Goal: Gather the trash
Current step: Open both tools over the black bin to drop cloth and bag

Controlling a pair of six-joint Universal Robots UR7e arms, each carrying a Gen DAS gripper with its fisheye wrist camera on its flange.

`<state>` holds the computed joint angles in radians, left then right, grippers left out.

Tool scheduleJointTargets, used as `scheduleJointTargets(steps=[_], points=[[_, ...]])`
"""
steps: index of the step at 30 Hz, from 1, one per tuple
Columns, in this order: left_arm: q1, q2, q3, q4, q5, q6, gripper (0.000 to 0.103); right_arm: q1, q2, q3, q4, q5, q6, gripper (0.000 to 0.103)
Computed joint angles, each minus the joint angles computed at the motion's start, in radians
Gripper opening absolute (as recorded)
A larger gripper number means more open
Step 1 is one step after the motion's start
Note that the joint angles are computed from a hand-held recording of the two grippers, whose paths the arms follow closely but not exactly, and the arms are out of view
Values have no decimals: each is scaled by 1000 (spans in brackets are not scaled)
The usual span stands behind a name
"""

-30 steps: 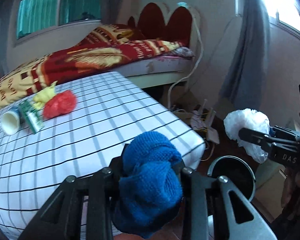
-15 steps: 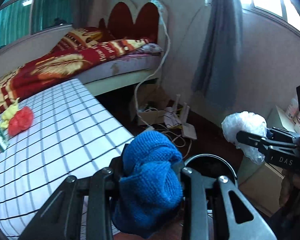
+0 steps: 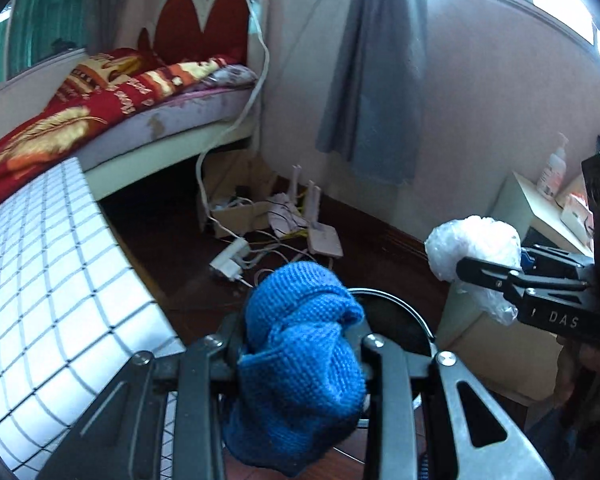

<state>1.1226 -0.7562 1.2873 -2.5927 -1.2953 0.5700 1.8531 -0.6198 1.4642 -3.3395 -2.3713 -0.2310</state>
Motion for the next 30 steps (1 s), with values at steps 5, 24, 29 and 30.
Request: scheduleJointTargets(steps=[5,24,29,30], points=[[-6,24,-7,50,-27,4,33,-21,-32,60,-5,-10,23,45],[27,232,-216,471,-9,-50,58,-189,-20,86,286,73,17,49],[47,242,-190,385,68,-95,102,-201,42,48,267,-57,-44,88],[51,230,-163,336,81,-86,102,-205,38,52,265,-53,-31,88]])
